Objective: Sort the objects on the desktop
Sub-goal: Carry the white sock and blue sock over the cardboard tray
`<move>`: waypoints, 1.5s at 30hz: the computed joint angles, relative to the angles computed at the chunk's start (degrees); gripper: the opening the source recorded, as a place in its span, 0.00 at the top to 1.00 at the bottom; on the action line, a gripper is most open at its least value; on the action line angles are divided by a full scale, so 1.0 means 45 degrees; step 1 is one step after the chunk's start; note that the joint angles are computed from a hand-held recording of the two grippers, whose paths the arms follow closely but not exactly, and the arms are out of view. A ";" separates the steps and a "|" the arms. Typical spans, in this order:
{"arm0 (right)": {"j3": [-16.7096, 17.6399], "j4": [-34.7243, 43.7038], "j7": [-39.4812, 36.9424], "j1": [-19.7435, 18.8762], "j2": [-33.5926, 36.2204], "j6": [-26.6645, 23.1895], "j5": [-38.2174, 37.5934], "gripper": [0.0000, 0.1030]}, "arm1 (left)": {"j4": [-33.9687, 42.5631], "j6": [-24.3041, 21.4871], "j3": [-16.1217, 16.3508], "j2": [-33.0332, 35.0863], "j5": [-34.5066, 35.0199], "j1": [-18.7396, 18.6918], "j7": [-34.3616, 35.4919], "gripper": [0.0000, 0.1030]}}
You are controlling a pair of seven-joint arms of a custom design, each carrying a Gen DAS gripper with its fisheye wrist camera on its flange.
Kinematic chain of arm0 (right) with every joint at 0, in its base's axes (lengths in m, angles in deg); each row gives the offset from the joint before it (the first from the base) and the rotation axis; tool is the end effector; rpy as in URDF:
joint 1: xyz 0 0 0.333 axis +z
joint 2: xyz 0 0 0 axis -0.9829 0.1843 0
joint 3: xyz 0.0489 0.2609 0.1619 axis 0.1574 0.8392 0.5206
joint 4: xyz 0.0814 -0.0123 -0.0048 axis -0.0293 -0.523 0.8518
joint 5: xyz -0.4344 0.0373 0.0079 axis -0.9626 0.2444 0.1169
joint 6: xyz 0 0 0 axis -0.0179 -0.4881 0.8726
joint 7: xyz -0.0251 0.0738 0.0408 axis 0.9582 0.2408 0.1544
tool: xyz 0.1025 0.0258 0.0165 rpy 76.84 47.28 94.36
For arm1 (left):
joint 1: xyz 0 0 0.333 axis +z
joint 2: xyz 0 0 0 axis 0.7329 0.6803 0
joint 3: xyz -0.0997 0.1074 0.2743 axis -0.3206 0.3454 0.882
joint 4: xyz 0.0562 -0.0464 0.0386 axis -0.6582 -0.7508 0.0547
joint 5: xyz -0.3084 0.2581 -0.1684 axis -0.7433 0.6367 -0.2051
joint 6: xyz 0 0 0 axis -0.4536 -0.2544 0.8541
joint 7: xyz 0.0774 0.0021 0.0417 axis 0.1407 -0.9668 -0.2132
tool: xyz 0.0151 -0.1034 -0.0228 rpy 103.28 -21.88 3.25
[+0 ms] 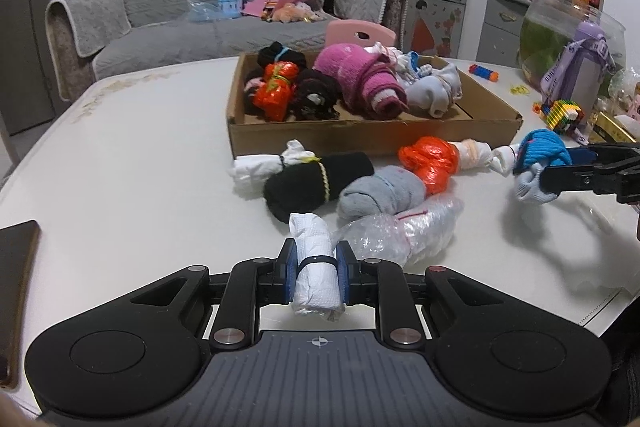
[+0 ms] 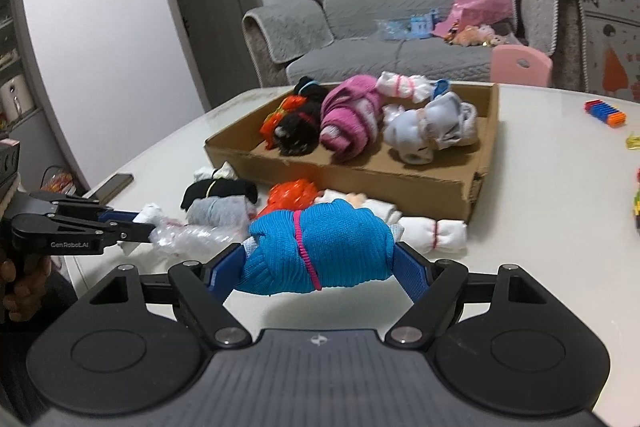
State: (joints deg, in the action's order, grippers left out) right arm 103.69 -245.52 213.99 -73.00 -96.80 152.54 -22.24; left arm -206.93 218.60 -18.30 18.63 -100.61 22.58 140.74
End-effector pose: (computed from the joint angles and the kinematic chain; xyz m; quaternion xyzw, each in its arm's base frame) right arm 0.3647 0.1967 0.4600 -0.6094 0.6181 -0.2385 0.4356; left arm 0.4793 -0.2943 0.4622 -0.3753 0.8257 -0.3869 0.1664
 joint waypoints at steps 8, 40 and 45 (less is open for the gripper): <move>0.0646 -0.0257 0.0453 -0.0807 -0.0517 0.0116 0.0098 0.26 | 0.0138 0.0047 0.0047 0.0091 0.0095 0.0106 -0.0218 0.74; 0.0782 -0.0235 0.0621 -0.0888 -0.0553 0.0198 -0.0031 0.26 | 0.0090 -0.0628 -0.0172 0.0310 0.0624 0.0368 -0.0815 0.64; 0.0868 -0.0217 0.0646 -0.0944 -0.0554 0.0221 -0.0005 0.26 | -0.0041 -0.0511 -0.0256 0.0243 0.0960 0.0339 -0.1026 0.77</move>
State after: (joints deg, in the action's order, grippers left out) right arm 107.59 -246.49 216.90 -77.25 -99.29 153.53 -22.26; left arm -207.11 216.30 -19.45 19.73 -96.29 24.10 136.12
